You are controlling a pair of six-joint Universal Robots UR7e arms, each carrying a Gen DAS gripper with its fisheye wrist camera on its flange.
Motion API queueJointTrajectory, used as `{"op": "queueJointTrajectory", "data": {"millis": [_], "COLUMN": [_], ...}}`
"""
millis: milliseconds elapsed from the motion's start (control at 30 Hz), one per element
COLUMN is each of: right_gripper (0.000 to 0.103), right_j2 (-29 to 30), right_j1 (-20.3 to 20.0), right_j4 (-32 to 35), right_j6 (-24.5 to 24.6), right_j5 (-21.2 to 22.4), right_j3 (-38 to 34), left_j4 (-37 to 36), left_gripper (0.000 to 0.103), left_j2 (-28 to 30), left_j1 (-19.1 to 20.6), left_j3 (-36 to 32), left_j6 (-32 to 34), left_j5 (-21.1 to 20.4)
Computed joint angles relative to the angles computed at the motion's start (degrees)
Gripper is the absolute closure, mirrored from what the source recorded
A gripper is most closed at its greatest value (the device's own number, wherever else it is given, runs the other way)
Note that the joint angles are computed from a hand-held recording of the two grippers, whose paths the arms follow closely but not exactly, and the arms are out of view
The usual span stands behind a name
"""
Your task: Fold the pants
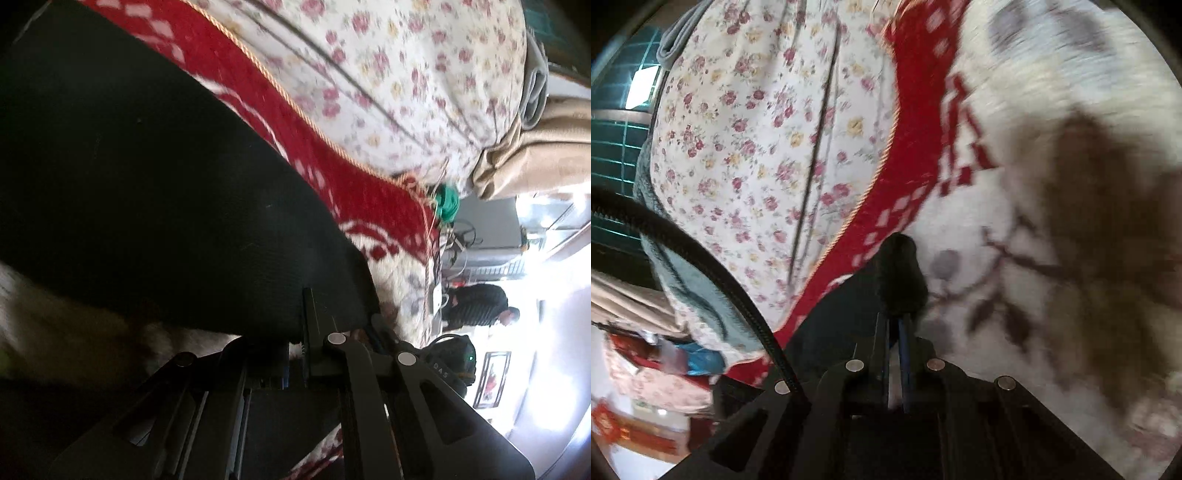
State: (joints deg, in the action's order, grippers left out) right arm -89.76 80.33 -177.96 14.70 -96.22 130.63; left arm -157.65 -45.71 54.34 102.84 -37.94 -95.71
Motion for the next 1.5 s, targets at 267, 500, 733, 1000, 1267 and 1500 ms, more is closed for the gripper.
{"op": "queueJointTrajectory", "data": {"millis": [267, 500, 733, 1000, 1267, 1500], "right_gripper": [0.099, 0.083, 0.057, 0.057, 0.057, 0.057], "right_j2": [-1.2, -0.3, 0.6, 0.4, 1.9, 2.7], "right_j1": [-2.1, -2.7, 3.5, 8.4, 10.3, 8.9], "right_j4": [0.7, 1.1, -1.7, -6.8, -16.6, -18.2], "right_j6": [-0.3, 0.3, -4.6, -8.6, -15.7, -13.6], "right_j5": [-1.4, -0.9, -9.8, -19.3, -18.0, -17.1], "right_j3": [1.3, 1.5, 1.8, 3.8, 4.4, 4.6], "left_j4": [-2.0, 0.9, 2.9, 10.9, 24.6, 32.8], "left_gripper": [0.099, 0.074, 0.038, 0.038, 0.035, 0.035], "left_j2": [0.7, -1.1, -7.4, -23.0, -29.3, -23.3], "left_j1": [-0.9, -1.0, -2.8, 2.2, 13.3, 23.0], "left_j3": [1.4, 2.5, 7.2, 9.7, -7.6, -18.4], "left_j6": [-1.6, -4.0, -1.1, 5.1, 14.2, 13.2], "left_j5": [1.3, -0.7, -5.3, -3.2, 23.8, 26.6]}}
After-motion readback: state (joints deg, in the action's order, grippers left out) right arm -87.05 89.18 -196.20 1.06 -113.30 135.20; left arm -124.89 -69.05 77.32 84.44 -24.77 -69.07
